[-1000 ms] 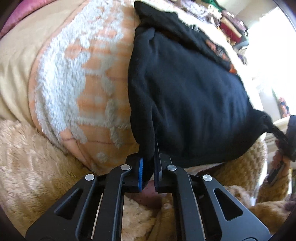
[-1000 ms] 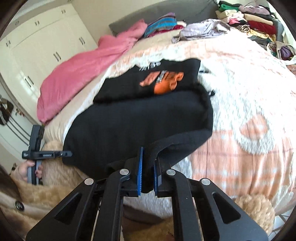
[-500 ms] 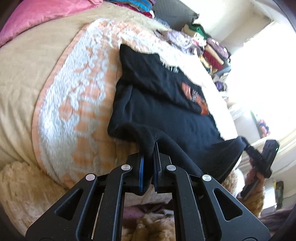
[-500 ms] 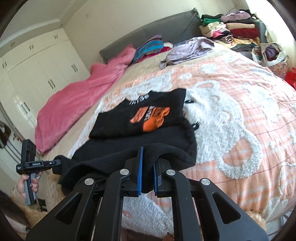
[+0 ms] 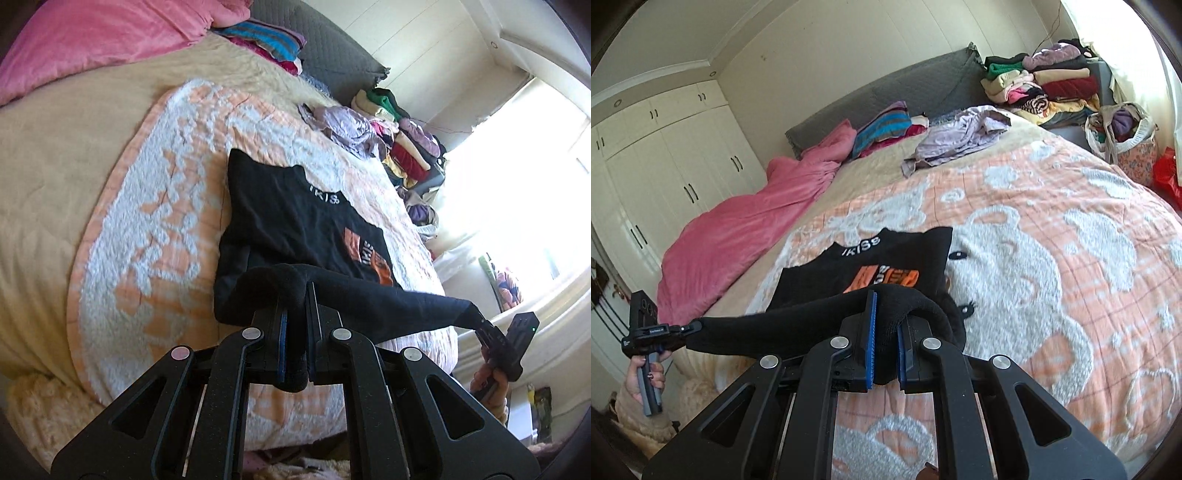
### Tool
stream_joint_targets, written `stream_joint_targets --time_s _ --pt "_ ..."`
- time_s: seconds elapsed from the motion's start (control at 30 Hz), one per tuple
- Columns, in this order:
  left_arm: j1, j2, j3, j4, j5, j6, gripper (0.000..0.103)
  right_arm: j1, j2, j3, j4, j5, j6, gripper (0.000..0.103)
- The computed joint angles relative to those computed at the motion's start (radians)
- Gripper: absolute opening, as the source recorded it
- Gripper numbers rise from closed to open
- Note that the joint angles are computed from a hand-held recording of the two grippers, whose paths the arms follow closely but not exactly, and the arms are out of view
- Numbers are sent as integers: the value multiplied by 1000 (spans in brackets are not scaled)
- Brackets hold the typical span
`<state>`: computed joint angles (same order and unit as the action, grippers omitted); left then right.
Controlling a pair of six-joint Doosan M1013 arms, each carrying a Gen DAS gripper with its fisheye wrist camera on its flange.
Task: Fold small clothes
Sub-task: 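Lift the hem with both tools and fold it toward the collar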
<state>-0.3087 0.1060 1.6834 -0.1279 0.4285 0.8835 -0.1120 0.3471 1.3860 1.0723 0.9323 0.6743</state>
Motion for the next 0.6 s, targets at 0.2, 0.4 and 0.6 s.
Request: stream_joint_targets --time_s 0.2,0.4,0.6 --pt "2 9 -25 61 -7 -31 2 8 12 -24 -1 -20 10 8" --pt "4 27 -66 131 -8 -51 2 16 29 -54 -1 -41 15 8" --pt "4 51 -113 220 4 -92 2 27 50 -95 -23 -60 21 8"
